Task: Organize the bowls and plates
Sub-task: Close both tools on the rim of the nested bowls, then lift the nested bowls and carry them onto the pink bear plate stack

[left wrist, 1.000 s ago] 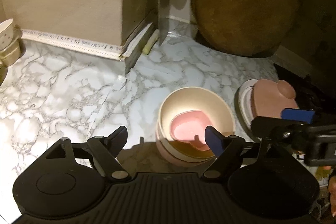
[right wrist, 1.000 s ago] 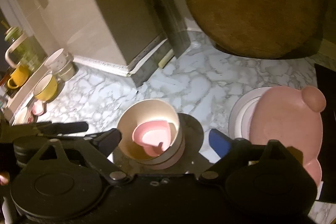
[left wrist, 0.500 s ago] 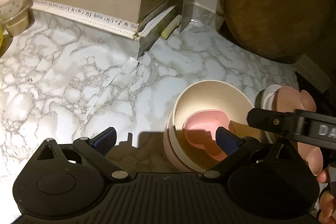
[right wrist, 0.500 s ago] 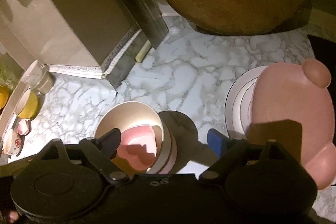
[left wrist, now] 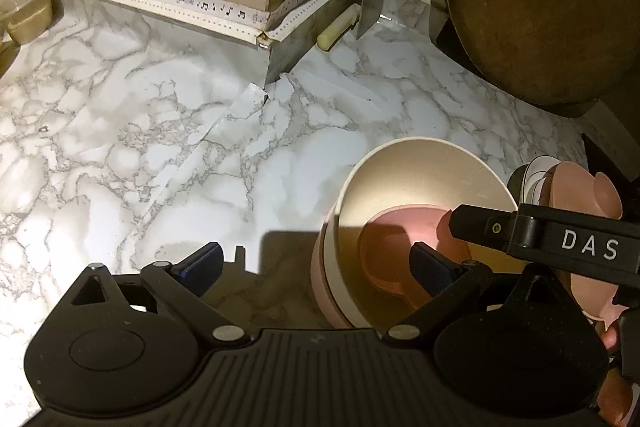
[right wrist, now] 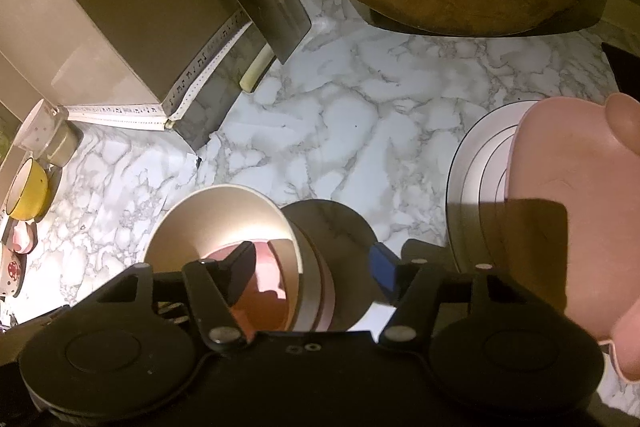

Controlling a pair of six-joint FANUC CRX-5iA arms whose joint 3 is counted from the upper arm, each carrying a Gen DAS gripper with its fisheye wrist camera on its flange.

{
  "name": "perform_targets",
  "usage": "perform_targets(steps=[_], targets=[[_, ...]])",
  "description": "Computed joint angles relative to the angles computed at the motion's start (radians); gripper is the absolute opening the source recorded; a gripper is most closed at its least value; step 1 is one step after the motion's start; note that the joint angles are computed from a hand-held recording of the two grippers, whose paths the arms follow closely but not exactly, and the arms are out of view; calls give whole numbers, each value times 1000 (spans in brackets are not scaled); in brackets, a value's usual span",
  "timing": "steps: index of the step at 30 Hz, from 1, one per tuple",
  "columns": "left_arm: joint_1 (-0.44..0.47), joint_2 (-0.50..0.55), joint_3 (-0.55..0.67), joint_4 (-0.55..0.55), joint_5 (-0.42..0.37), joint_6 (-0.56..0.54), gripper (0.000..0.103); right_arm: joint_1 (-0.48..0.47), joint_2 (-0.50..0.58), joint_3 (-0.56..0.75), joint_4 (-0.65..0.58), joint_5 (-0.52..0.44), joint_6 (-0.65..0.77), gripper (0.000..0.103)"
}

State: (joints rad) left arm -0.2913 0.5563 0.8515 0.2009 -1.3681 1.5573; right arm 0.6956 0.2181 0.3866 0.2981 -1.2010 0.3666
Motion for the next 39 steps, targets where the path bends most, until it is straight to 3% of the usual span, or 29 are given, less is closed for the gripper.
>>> perform_targets(steps=[3, 6, 11, 14, 31, 39], targets=[[2, 19, 21, 13, -26, 10, 92, -4, 7, 10, -14, -5, 14, 49], [15, 36, 30, 63, -54, 29, 77, -11, 12, 18, -39, -5, 32, 39], [22, 34, 13, 110, -47, 17, 55, -13, 11, 19, -53, 7, 40, 33], [25, 39, 20, 125, -59, 25, 48, -12, 10, 20, -58, 10, 45, 32], [17, 18, 25, 115, -72, -18, 43, 19, -30, -17, -1, 3, 22, 23], [-6, 49, 139, 110, -130, -44, 43, 37, -80, -51, 51, 0, -34, 23]])
